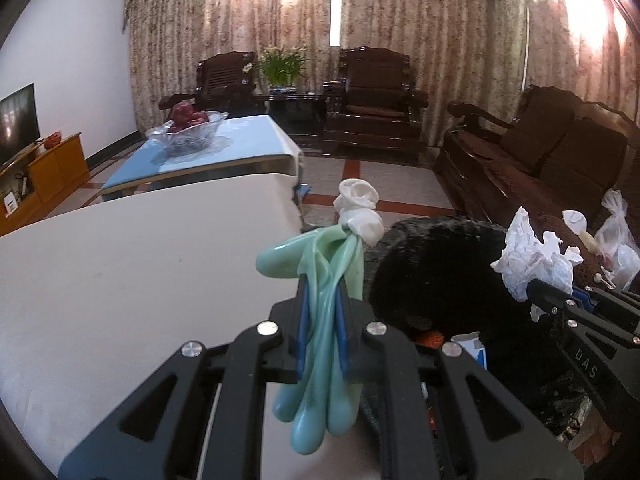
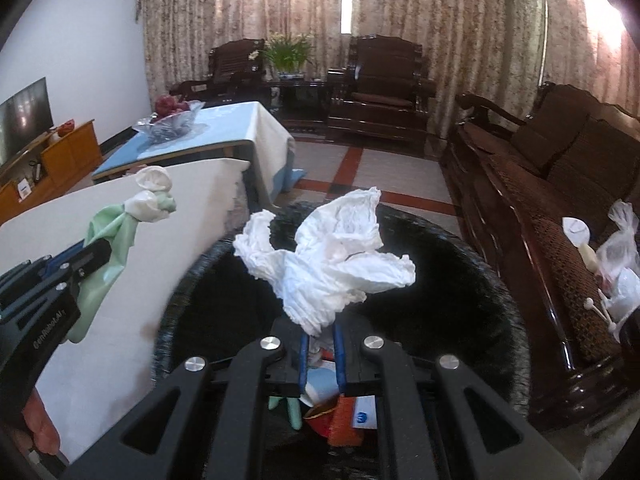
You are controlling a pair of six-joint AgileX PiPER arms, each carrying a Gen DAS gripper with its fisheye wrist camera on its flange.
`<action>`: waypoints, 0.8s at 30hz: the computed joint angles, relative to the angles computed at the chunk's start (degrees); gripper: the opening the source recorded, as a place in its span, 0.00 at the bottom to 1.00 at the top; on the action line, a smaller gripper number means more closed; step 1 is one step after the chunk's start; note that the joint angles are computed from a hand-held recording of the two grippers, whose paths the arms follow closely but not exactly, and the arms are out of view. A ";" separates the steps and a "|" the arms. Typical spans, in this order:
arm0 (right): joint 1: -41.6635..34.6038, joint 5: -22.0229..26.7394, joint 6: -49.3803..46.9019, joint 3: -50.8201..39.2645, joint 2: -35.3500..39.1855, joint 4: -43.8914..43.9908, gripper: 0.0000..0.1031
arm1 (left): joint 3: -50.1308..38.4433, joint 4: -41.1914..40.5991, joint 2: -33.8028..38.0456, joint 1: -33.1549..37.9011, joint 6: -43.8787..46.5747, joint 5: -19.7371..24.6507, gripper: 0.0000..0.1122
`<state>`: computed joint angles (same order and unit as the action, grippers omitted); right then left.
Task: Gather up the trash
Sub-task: 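Lift the green glove and white tissue and carry both over the black bin, then open the left gripper to drop the glove while the right gripper drops the tissue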
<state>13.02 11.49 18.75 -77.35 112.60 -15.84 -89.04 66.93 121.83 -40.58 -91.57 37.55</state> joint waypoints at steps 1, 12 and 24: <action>-0.35 -0.16 0.44 0.25 -0.03 -0.42 0.10 | -1.21 -0.52 0.77 -0.18 0.81 0.18 0.10; -4.71 -1.17 -5.18 0.26 2.81 5.15 0.10 | -11.46 -6.41 8.35 -1.03 8.55 0.13 0.10; -5.28 -1.56 13.78 1.00 3.93 -14.46 0.44 | -10.17 -4.06 7.90 -0.42 5.93 -4.14 0.41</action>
<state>7.74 9.93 32.53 -76.35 116.53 -30.29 -99.20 62.87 129.73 -41.00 -85.64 33.41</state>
